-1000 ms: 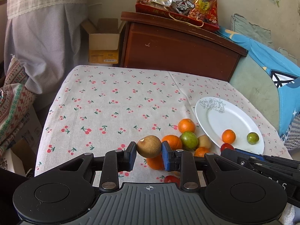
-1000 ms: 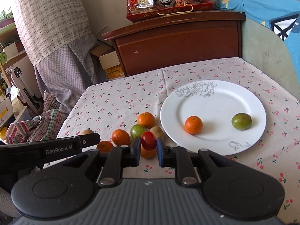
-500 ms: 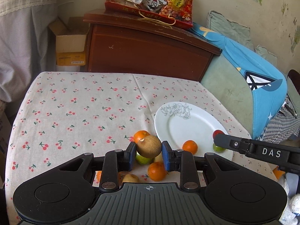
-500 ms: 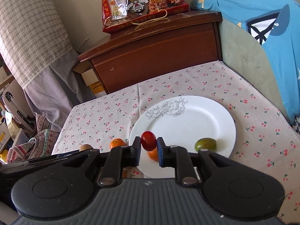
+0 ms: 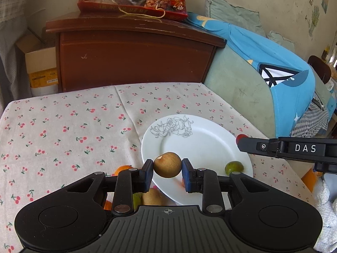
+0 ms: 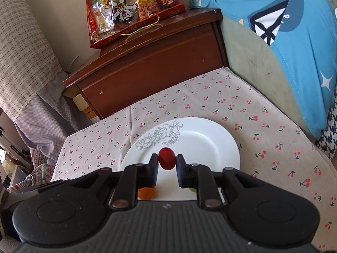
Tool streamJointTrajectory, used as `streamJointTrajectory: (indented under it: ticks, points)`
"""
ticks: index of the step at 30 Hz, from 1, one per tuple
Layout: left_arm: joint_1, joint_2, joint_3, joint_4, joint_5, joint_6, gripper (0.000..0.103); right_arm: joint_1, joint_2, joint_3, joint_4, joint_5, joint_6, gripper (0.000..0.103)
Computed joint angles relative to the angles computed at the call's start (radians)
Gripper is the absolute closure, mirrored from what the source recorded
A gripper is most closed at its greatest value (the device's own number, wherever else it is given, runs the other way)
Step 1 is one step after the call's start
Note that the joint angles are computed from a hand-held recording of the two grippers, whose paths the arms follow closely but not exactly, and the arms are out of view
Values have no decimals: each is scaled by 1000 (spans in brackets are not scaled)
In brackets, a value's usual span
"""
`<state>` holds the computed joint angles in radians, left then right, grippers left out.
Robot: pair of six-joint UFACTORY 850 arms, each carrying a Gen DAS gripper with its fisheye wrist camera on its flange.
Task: Organize fruits
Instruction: 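Carry the kiwi and tomato onto the plate and open both tools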
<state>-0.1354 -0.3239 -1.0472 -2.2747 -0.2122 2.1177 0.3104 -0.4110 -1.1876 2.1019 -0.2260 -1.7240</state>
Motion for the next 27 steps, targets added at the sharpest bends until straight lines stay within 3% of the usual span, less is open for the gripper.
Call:
streamJointTrajectory:
  ticks: [5, 15, 21, 25, 27]
  points:
    - [-10, -35, -27, -16, 1, 25, 76, 1, -36, -34, -102, 4, 121, 85]
    - [-7, -99, -81, 120, 3, -163, 76, 10, -94, -90, -363, 8, 413, 85]
    - [-10, -103, -82, 82, -5, -123, 74, 9, -98, -91, -350, 8, 430, 81]
    - [-12, -83, -65, -9, -14, -35, 56, 7, -91, -87, -289, 11, 378, 81]
    - [-10, -72, -59, -10, -21, -38, 56, 6, -85, -81, -240, 8, 325, 81]
